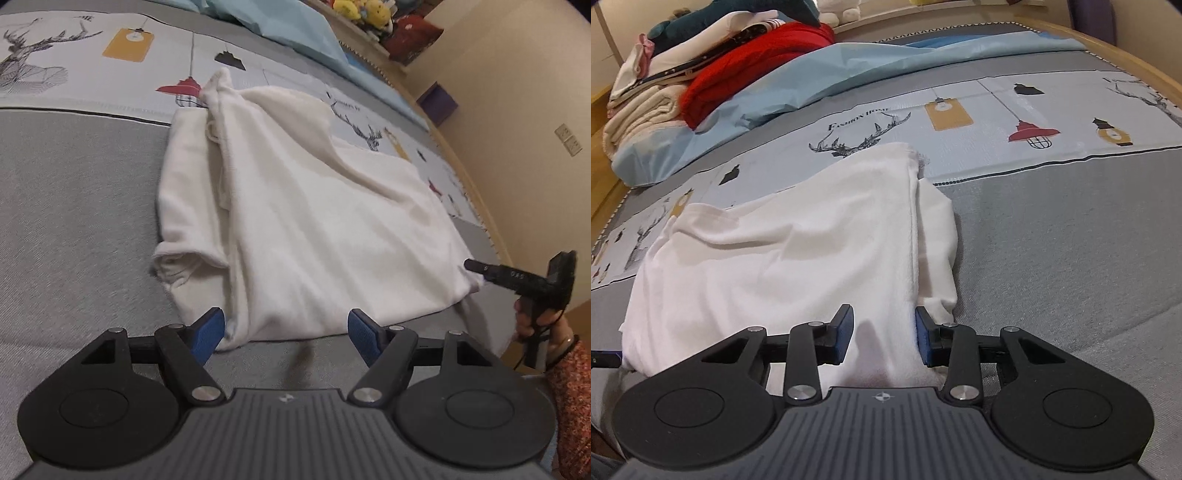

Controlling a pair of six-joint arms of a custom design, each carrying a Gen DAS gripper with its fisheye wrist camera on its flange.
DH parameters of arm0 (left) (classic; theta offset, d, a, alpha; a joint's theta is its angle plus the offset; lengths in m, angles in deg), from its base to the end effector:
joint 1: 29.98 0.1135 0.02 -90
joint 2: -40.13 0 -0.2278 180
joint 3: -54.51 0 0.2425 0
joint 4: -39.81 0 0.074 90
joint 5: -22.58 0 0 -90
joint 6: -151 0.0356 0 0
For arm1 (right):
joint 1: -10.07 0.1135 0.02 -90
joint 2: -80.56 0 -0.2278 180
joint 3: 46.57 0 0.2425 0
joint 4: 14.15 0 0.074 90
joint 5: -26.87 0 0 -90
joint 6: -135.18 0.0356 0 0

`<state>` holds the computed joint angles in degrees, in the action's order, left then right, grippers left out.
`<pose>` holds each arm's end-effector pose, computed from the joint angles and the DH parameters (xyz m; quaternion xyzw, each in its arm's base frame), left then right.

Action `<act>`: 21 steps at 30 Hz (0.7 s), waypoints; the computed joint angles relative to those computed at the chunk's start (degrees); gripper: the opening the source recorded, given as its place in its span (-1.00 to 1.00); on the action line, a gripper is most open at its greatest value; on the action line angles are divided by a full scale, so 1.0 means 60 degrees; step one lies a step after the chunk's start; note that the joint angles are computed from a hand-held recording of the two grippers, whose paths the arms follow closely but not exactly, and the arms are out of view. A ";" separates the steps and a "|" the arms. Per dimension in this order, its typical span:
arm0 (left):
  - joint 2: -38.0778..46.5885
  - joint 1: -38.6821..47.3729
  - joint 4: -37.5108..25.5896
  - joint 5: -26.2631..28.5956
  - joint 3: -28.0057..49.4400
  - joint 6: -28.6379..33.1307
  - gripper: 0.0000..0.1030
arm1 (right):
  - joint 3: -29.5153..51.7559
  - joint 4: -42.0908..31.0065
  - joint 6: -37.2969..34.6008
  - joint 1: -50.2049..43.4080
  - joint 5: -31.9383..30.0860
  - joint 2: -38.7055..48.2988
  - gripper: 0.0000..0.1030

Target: Fold small clothes

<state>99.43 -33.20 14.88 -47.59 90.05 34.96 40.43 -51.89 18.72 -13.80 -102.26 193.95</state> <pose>0.1956 -0.0231 0.1309 -0.1228 0.9155 -0.2437 0.2955 0.3493 -0.1300 0.1234 -0.0957 0.9164 0.2057 0.3297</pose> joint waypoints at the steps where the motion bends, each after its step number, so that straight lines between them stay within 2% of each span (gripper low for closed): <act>1: -0.0160 0.0082 -0.0043 0.0014 -0.0094 0.0019 0.48 | 0.0100 -0.0123 -0.0083 -0.0062 -0.0071 0.0097 -0.30; 2: -0.0339 0.0168 -0.0135 -0.0005 -0.0179 0.0046 0.40 | 0.0168 -0.0167 -0.0096 -0.0086 -0.0067 0.0160 -0.44; 3: -0.0422 0.0195 -0.0222 -0.0077 -0.0215 0.0078 0.22 | 0.0194 -0.0148 -0.0102 -0.0107 -0.0012 0.0206 -0.59; 4: -0.0413 0.0149 -0.0308 -0.0239 -0.0197 0.0146 0.05 | 0.0163 -0.0029 -0.0055 -0.0113 0.0112 0.0218 -0.83; 5: -0.0330 0.0067 -0.0441 -0.0422 -0.0123 0.0243 -0.47 | 0.0132 0.0074 0.0022 -0.0105 0.0222 0.0218 -0.86; 6: -0.0151 -0.0042 -0.0508 -0.0691 -0.0026 0.0355 -0.83 | 0.0131 0.0071 0.0035 -0.0108 0.0213 0.0231 -0.87; 8: -0.0145 -0.0106 -0.0556 -0.0894 -0.0013 0.0299 -0.85 | -0.0175 0.0409 -0.0036 -0.0055 0.0307 0.0043 -0.88; 11: -0.0960 -0.0199 -0.0784 -0.1027 -0.0183 0.0381 -0.88 | -0.0510 0.0815 -0.0062 0.0049 0.0573 -0.0101 -0.88; 14: -0.2588 -0.0065 -0.1632 -0.1002 -0.0408 0.0343 -0.91 | -0.0543 0.0847 0.0148 -0.0013 0.0628 -0.0173 -0.89; 17: -0.4429 0.0591 -0.2836 -0.0515 -0.0606 0.0756 -1.00 | -0.0772 0.0696 0.0158 -0.0410 -0.0182 -0.0625 -0.89; 19: -0.4476 0.1127 -0.3304 -0.0495 -0.0586 0.1008 -1.00 | -0.0824 0.0577 -0.0052 -0.0533 -0.0330 -0.0701 -0.89; 21: -0.4111 0.1481 -0.3415 -0.0325 -0.0636 0.1141 -1.00 | -0.0698 0.0489 -0.0182 -0.0391 0.0162 -0.0522 -0.89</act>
